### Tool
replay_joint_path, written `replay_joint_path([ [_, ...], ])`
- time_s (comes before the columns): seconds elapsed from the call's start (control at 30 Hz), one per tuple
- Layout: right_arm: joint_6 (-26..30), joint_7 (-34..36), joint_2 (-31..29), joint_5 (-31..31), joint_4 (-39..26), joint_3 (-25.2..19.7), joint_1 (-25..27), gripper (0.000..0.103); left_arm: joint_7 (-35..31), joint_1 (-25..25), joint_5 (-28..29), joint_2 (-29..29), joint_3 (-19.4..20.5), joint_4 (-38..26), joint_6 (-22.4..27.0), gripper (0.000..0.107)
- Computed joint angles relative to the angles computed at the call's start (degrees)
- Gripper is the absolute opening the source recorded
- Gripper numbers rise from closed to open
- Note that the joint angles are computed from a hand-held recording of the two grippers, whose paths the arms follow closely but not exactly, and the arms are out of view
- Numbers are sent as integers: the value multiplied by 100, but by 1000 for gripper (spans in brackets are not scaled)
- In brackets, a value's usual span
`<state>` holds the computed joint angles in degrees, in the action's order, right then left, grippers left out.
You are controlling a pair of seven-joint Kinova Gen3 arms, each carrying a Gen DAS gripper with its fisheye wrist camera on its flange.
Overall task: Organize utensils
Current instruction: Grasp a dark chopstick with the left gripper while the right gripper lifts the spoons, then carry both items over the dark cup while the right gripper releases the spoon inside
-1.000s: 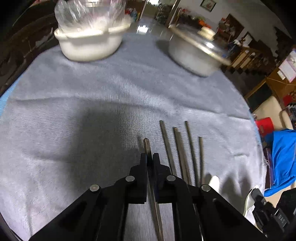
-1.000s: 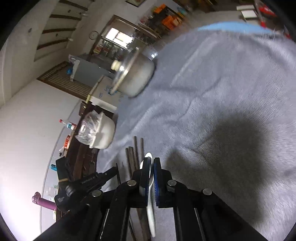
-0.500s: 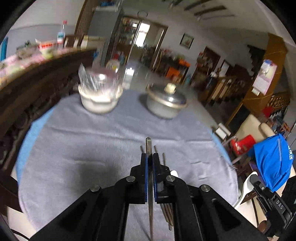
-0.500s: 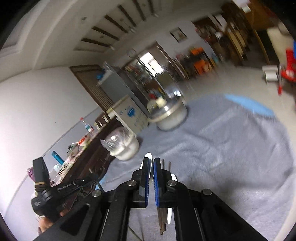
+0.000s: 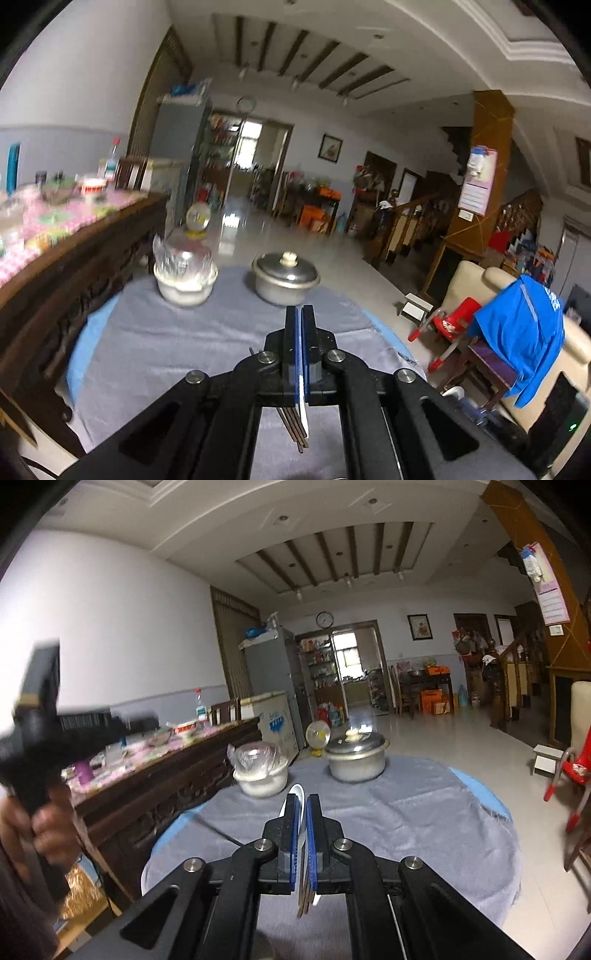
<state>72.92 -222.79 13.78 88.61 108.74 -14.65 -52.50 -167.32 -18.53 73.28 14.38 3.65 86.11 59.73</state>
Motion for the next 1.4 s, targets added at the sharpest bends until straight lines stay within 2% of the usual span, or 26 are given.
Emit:
replay_joint_path([
  [0.07,-82,-52,52,-63,20,-14,5,5,-98,-226,-90,-88,304,68,-227,1],
  [0.13,-248,-178,44,-103,62,-9,45,5,176,-220,-427,7,387,-87,-404,1],
  [0.33,-289,-243,37,-171,130,34,73,5,1496,602,-1680,876,-611,-1099,-140,2],
  [0.47,-363,-246,50,-167,124,44,128,5,2088,790,-2612,1504,-694,-1731,323,7],
  [0.53,-489,-263,86,-151,112,61,180,5,2280,963,-3078,1732,-666,-1840,354,24],
  [0.63,-669,-290,119,-143,106,90,240,5,2509,1140,-3738,1986,-380,-1863,96,36],
  [0.8,-820,-408,65,-164,185,122,321,5,3094,1658,-4747,2442,-194,-2095,-206,36],
  [1.0,-947,-619,19,-137,296,132,445,5,3565,1935,-5398,2817,61,-2627,171,36],
  [1.1,-1049,-735,6,-73,348,130,512,5,3482,1998,-5596,2763,152,-2522,-49,35],
  [1.2,-1147,-814,24,-1,374,126,567,5,3649,1972,-5721,2869,201,-2756,136,6],
  [1.27,-1178,-844,33,23,374,121,581,5,3669,1875,-5624,2909,239,-2825,226,5],
  [1.4,-1045,-779,53,8,331,97,510,5,3695,1474,-5525,2735,622,-2500,-46,5],
])
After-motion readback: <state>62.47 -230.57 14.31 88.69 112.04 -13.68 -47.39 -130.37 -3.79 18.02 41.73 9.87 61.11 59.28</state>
